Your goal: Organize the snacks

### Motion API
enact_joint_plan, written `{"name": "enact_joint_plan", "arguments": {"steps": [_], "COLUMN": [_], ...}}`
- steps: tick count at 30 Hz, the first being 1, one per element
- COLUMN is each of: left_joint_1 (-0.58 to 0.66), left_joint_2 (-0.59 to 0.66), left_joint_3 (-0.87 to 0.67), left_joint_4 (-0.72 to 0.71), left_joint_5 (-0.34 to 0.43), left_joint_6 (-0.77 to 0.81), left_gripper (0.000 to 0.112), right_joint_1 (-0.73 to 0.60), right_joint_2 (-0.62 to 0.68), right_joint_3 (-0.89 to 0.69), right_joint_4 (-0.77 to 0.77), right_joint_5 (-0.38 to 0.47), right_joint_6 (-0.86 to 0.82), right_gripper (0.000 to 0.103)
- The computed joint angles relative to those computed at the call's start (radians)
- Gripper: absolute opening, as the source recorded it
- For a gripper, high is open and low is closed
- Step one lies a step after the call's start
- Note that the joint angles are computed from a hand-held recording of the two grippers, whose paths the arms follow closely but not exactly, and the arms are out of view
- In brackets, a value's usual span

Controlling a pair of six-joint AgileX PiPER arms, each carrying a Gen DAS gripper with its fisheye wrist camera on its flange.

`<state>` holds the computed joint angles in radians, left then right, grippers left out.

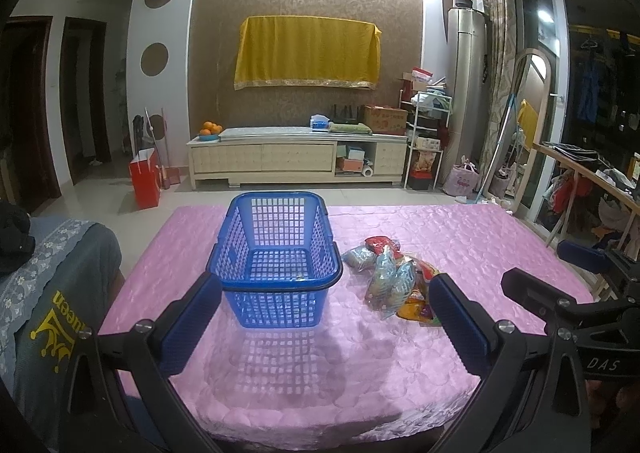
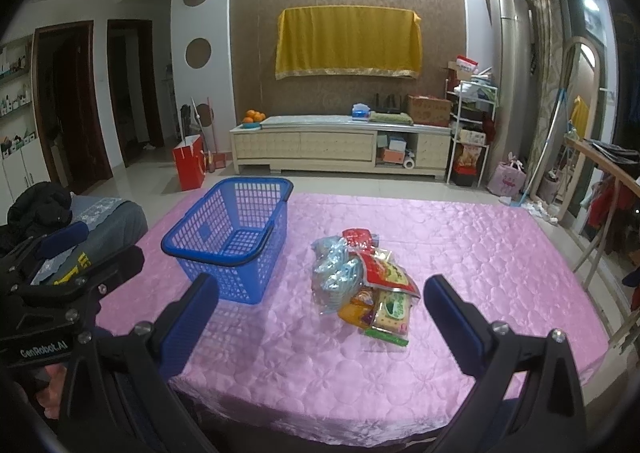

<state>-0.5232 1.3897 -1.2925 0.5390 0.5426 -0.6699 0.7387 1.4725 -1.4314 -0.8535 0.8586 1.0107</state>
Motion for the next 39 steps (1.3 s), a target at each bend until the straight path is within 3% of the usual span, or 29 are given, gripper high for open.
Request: {"name": "enact_joint_plan", "arguments": {"steps": [6, 17, 20, 25, 33, 39], "left_joint_1": [0.018, 0.071, 0.079, 0.104, 0.122, 0.134], "left_joint_2": [0.086, 0.289, 0.323, 0.368, 0.428, 0.454], "left_joint_3": [-0.087, -0.215, -0.220, -0.210, -0.231, -0.245], "left_joint_4": [-0.060, -0.203, -0.191, -0.180, -0.138, -0.149], "left_joint_5": [-0.001, 0.054, 0.059, 0.045, 0.057, 0.070], "left_joint_6": [0.066, 0.145, 0.124, 0.101, 0.029, 0.045], "left_gripper": [0.103, 0.103, 0.103, 0.103, 0.103, 0.103], "right_joint_1": [-0.053, -0.301, -0.344, -0.373, -0.374, -0.379], "right_joint_2": [0.033, 0.180, 0.252, 0.394, 0.637, 0.781], "right_joint_3": [-0.030, -0.126, -0.169, -0.305, -0.619, -0.819], "right_joint_4": [-0.012, 0.504, 0.644, 0.759, 0.685, 0.672], "right_joint_5": [0.009, -0.100, -0.100, -0.036, 0.122, 0.227], "right_joint_6": [-0.023, -0.432, -0.539, -0.599, -0.470, -0.483], "right_gripper": [0.103, 0.102, 0.094, 0.092, 0.092, 0.068]}}
